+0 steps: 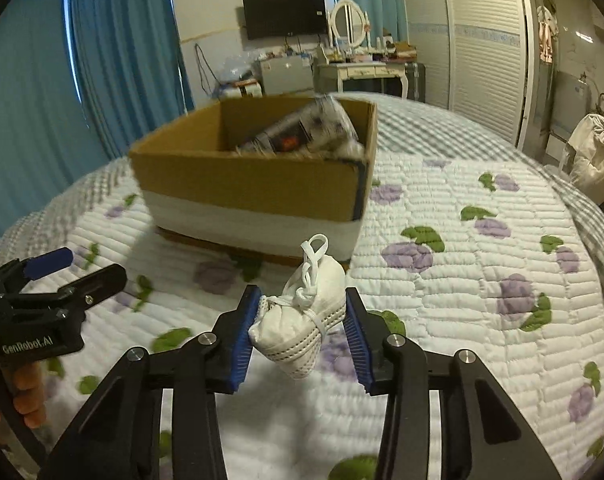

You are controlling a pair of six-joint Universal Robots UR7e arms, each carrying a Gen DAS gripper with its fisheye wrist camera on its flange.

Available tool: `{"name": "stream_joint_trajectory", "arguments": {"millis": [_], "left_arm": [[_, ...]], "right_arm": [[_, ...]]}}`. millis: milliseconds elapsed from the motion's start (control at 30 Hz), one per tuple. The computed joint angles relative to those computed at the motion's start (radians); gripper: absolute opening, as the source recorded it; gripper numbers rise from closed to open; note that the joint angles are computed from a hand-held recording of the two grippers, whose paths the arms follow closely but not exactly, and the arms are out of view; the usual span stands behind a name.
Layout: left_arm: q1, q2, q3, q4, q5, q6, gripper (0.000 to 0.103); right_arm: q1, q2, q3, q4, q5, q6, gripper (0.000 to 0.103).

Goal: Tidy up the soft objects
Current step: 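Lower the shoe into the box and open the right tool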

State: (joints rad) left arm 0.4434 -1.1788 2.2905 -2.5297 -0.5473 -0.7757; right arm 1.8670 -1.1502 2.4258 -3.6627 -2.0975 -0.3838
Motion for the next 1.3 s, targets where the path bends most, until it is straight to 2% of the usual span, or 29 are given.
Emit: {"name": "stream_joint_trajectory", "arguments": {"millis": [167, 267, 367, 500, 567, 700, 733, 867, 967, 1033, 1133, 1300], "left_arm": [[-0.083, -0.077, -0.007, 0.147, 0.030, -0.069, 0.103], [-0.113, -0.109, -0.019, 0.194, 0.040, -0.079, 0.103], [-0.144, -0.133, -0.042, 0.248, 0.074, -0.070, 0.103], [-0.143, -0.139, -0.094, 0.259, 0.133, -0.012, 0.103], [-0.126, -0.125, -0.122, 0.201, 0.156, 0.056, 0.103], [-0.086, -0.080, -0.165, -0.003, 0.189, 0.230, 0.103], [-0.068, -0.058, -0.182, -0.090, 0.189, 0.308, 0.103], [-0.008, 0.024, -0.239, -0.347, 0.188, 0.532, 0.103], [0.053, 0.097, -0.295, -0.515, 0.177, 0.658, 0.103], [0.090, 0.129, -0.325, -0.551, 0.162, 0.699, 0.103], [0.151, 0.210, -0.378, -0.666, 0.156, 0.827, 0.103], [0.229, 0.283, -0.426, -0.677, 0.126, 0.892, 0.103]], "right_arm": [[0.094, -0.086, 0.025, 0.054, -0.031, 0.043, 0.041], [0.150, -0.143, 0.018, 0.116, -0.045, 0.068, 0.041], [0.212, -0.172, -0.008, 0.153, -0.089, 0.050, 0.041], [0.263, -0.192, -0.076, 0.206, -0.103, 0.018, 0.041], [0.281, -0.179, -0.117, 0.215, -0.111, -0.009, 0.041], [0.295, -0.140, -0.215, 0.243, -0.106, -0.067, 0.041], [0.295, -0.127, -0.240, 0.247, -0.103, -0.077, 0.041], [0.270, -0.072, -0.343, 0.293, -0.057, -0.087, 0.041], [0.242, -0.016, -0.423, 0.347, -0.028, -0.092, 0.041], [0.226, 0.030, -0.472, 0.361, -0.035, -0.112, 0.041], [0.188, 0.102, -0.543, 0.384, -0.038, -0.130, 0.041], [0.100, 0.204, -0.648, 0.448, -0.022, -0.126, 0.041]]}}
